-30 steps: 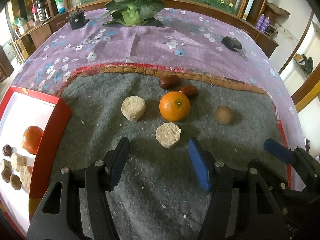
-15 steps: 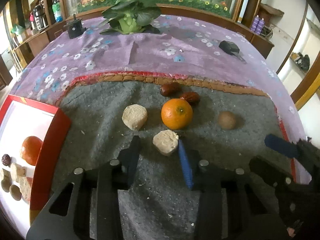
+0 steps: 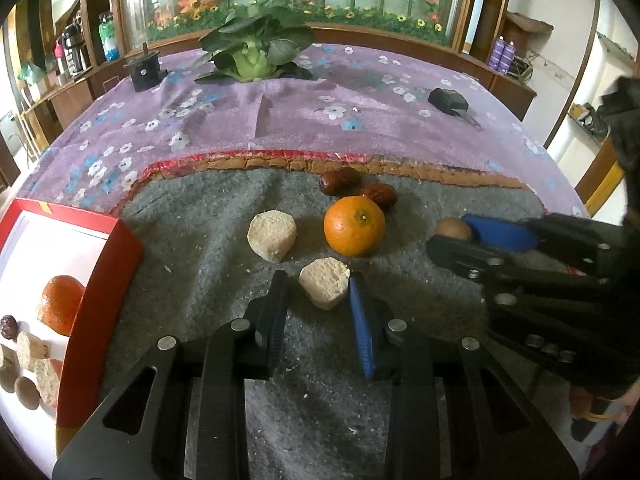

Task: Organize fruits
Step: 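Grasp a pale pastry with the left gripper while the right gripper grasps a kiwi, then carry the pastry and kiwi into the tray and open both grippers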

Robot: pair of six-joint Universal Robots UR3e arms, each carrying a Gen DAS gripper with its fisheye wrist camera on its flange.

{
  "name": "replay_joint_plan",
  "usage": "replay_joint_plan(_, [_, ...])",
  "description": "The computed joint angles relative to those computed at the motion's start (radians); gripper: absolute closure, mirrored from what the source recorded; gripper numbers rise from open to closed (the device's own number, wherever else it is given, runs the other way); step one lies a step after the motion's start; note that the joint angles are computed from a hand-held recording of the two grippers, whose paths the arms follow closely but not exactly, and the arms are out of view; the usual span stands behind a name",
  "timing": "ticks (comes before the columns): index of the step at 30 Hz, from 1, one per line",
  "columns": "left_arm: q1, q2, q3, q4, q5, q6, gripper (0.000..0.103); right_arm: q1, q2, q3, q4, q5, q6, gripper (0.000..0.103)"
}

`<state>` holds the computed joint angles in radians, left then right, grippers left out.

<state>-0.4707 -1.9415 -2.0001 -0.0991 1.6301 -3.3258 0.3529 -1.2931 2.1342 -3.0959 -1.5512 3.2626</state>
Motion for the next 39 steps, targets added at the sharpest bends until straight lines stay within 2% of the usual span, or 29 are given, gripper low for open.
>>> replay_joint_plan(2, [0.007, 0.001, -0.002, 0.003, -0.014, 0.001, 0.074, 0.011, 0.006, -0.002, -0.013, -0.026, -0.004, 0.077])
replay_joint_plan(4, [0.017, 0.006, -0.009, 0.006, -0.031, -0.003, 0.072, -0.008, -0.022, 0.029, -0.019, 0.001, 0.001, 0.081])
replay_joint_plan(8, [0.014, 0.009, -0.013, 0.009, -0.027, -0.006, 0.074, -0.019, -0.08, 0.101, -0.045, 0.004, 0.019, 0.081])
replay_joint_plan(11, [0.013, 0.019, -0.018, 0.0, -0.031, -0.009, 0.08, -0.024, -0.143, 0.166, -0.072, 0.023, 0.039, 0.081])
replay_joint_plan(15, [-0.02, 0.047, -0.029, -0.024, 0.012, -0.012, 0.08, 0.006, -0.208, 0.22, -0.072, 0.009, 0.054, 0.081])
replay_joint_plan(22, [-0.029, 0.151, -0.126, -0.036, 0.016, -0.016, 0.08, 0.078, -0.255, 0.266, -0.074, -0.019, 0.103, 0.081])
replay_joint_plan(26, [-0.008, 0.252, -0.201, -0.041, -0.005, -0.003, 0.08, 0.13, -0.25, 0.26, -0.076, -0.041, 0.136, 0.081])
replay_joint_plan(39, [0.081, 0.489, -0.358, -0.085, 0.05, 0.03, 0.08, 0.31, -0.123, 0.056, -0.012, -0.108, 0.189, 0.081])
